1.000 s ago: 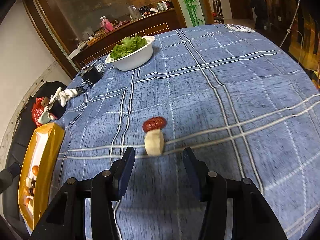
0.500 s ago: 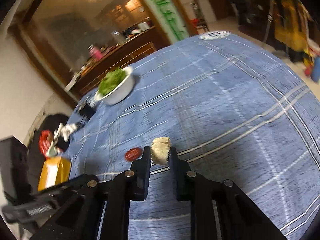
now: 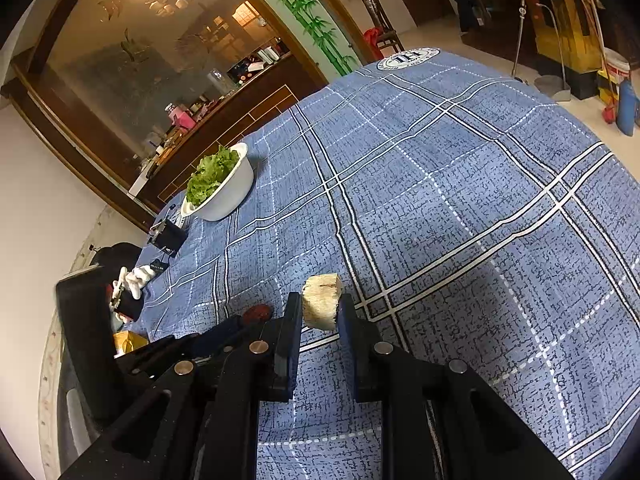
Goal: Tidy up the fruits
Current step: 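Carry the yam piece and red date into the tray and open both tools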
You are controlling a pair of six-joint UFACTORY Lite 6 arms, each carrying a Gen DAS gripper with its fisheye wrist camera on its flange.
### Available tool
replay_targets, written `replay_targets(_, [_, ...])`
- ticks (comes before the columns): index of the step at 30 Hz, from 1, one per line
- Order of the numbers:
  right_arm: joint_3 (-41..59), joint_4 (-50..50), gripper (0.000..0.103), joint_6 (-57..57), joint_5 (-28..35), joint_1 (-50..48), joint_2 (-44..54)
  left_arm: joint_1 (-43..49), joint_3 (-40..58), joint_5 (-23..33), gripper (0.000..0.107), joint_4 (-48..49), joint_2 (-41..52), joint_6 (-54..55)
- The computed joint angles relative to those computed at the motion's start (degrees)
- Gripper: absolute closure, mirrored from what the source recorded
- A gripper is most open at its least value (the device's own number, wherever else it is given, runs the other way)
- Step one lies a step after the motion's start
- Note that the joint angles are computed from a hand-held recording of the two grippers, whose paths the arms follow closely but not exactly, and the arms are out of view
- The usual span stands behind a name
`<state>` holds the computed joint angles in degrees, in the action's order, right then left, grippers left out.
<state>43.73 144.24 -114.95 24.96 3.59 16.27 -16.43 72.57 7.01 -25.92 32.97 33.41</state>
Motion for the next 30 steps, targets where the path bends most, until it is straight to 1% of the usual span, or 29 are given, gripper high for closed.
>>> replay_targets(1, [0.1,0.5,0.083,-0.4,-0.3,0.4,0.1,0.5,-0.8,-0.1,0.086,-6.0,-1.1,5.7])
replay_targets(3, [0.3,0.9,0.083,-0.8,-0.1,0.8,0.3,2.9,-4.3,1.3,0.086,-18.0,-6.3,17.4])
replay_targets(5, [-0.1,1.5,0.083,-1.8,1.1,1.3,-0.1,6.1,-9.2,3.1,0.086,-29.5,-12.8,29.4])
replay_targets(6, [-0.5,0.6,0.083,-1.4,2.3,1.3,-0.4,8.2,-12.4,4.2,0.086,-32.9,-17.0,33.4])
replay_targets(7, [-0.8,-1.8,0.083,-0.1,3.8,1.1,-0.7,9.1,-14.5,4.4,0.086,-34.2,-19.8,35.0])
replay_targets(9, [-0.9,-3.6,0.083,0.5,5.0,2.1,-1.0,14.8,-20.1,9.0,0.086,-32.9,-28.7,36.5])
replay_targets(10, [-1.2,-2.4,0.083,-1.2,4.6,3.5,-1.7,17.8,-22.9,11.3,0.086,-32.0,-33.4,37.0])
replay_targets(12, [-1.6,2.0,0.083,-6.2,2.7,6.6,-2.7,26.5,-27.9,17.8,0.086,-31.6,-42.8,40.7])
replay_targets(13, [-1.6,3.4,0.083,-7.8,2.2,8.1,-3.0,32.5,-29.6,22.4,0.086,-32.2,-46.5,43.4])
replay_targets(14, [-1.8,4.1,0.083,-8.5,2.3,9.2,-3.2,38.5,-30.4,25.8,0.086,-31.8,-49.2,43.6])
replay_targets(15, [-1.9,6.0,0.083,-9.9,1.8,10.7,-3.5,44.5,-30.0,30.8,0.086,-32.7,-49.5,45.6])
replay_targets(16, [-2.2,9.4,0.083,-12.1,0.7,12.7,-4.1,50.5,-29.7,33.6,0.086,-33.4,-48.9,45.2])
replay_targets(17, [-2.6,11.4,0.083,-12.5,0.0,15.0,-4.9,55.6,-28.9,37.5,0.086,-34.5,-46.9,47.2])
replay_targets(18, [-2.8,11.0,0.083,-10.9,0.3,16.9,-5.4,60.1,-28.7,39.3,0.086,-35.9,-44.8,49.4])
replay_targets(19, [-2.9,10.2,0.083,-8.9,0.7,19.3,-5.9,62.7,-28.1,39.4,0.086,-36.6,-42.5,51.0])
replay_targets(21, [-1.3,13.2,0.083,-9.6,-0.9,26.4,-6.2,66.8,-27.6,37.3,0.086,-37.8,-38.7,54.8])
replay_targets(22, [1.0,17.3,0.083,-12.3,-3.0,31.2,-5.5,70.1,-26.6,38.5,0.086,-38.8,-36.2,57.0])
replay_targets(23, [2.9,19.6,0.083,-13.9,-4.4,34.1,-4.5,72.4,-25.8,40.1,0.086,-38.8,-34.5,57.9])
replay_targets(24, [5.5,21.5,0.082,-15.1,-5.7,37.1,-2.9,75.0,-24.1,41.7,0.086,-38.7,-31.9,58.5])
replay_targets(25, [8.5,21.7,0.082,-14.7,-7.1,39.7,-0.9,76.6,-22.8,42.1,0.086,-38.6,-29.8,58.8])
replay_targets(28, [19.9,23.7,0.082,-15.5,-11.9,46.2,7.3,80.5,-20.0,41.1,0.086,-38.9,-24.7,60.2])
replay_targets(30, [26.0,24.3,0.082,-16.0,-14.6,48.5,11.9,82.9,-17.0,41.5,0.085,-37.9,-20.7,59.9])
